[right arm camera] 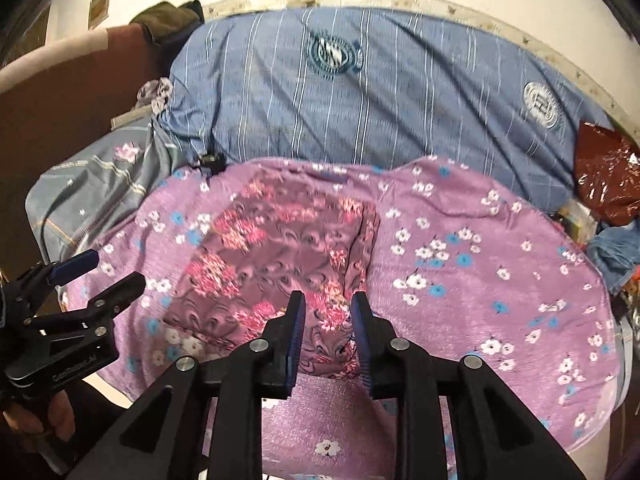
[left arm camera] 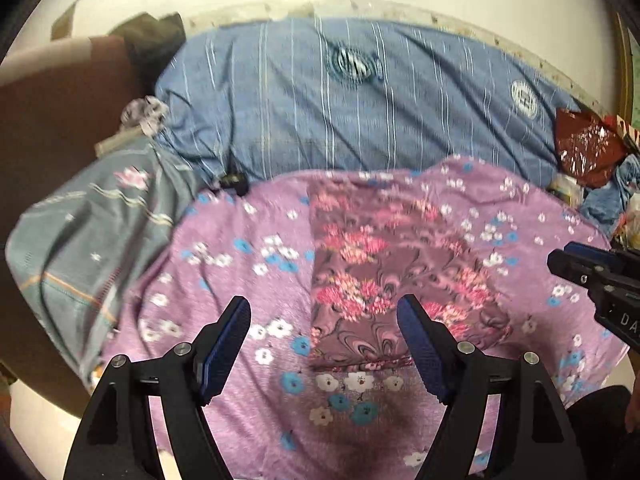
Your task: Fold small clothes
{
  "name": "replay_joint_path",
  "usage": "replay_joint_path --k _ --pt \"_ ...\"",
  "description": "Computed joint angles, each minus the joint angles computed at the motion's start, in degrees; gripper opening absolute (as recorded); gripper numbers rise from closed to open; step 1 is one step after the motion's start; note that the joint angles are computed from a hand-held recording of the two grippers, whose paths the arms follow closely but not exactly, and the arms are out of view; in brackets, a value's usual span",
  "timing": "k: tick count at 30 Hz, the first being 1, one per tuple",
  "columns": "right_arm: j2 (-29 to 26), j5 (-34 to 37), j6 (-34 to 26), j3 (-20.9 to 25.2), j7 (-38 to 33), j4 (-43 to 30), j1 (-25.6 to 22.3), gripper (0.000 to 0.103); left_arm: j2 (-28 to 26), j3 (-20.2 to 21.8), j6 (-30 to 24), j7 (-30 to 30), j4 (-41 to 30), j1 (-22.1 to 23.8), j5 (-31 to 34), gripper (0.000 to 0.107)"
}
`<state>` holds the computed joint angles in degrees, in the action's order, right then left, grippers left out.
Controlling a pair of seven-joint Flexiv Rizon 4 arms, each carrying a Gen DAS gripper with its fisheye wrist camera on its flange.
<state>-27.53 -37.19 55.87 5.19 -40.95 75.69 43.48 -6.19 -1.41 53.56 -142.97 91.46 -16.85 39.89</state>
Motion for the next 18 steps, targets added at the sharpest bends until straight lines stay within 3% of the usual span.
replay_joint_path --k 6,12,18 --pt "3.07 -4.71 -0.20 -1.30 4.86 2.34 1.37 0.036 6.23 -2.44 -4.33 -5.43 1.46 -1.07 6.69 0.079" --pt "5.65 -10.04 -0.77 -0.98 9.51 4.18 1.40 0.040 10.38 -6.63 -7.71 -6.90 2.51 -0.09 11.44 0.082" --pt "7.64 -13.49 -1.55 0.01 13.69 5.67 1.06 0.046 14.32 -10.91 -11.28 -9.37 3.60 0.98 15.51 0.093"
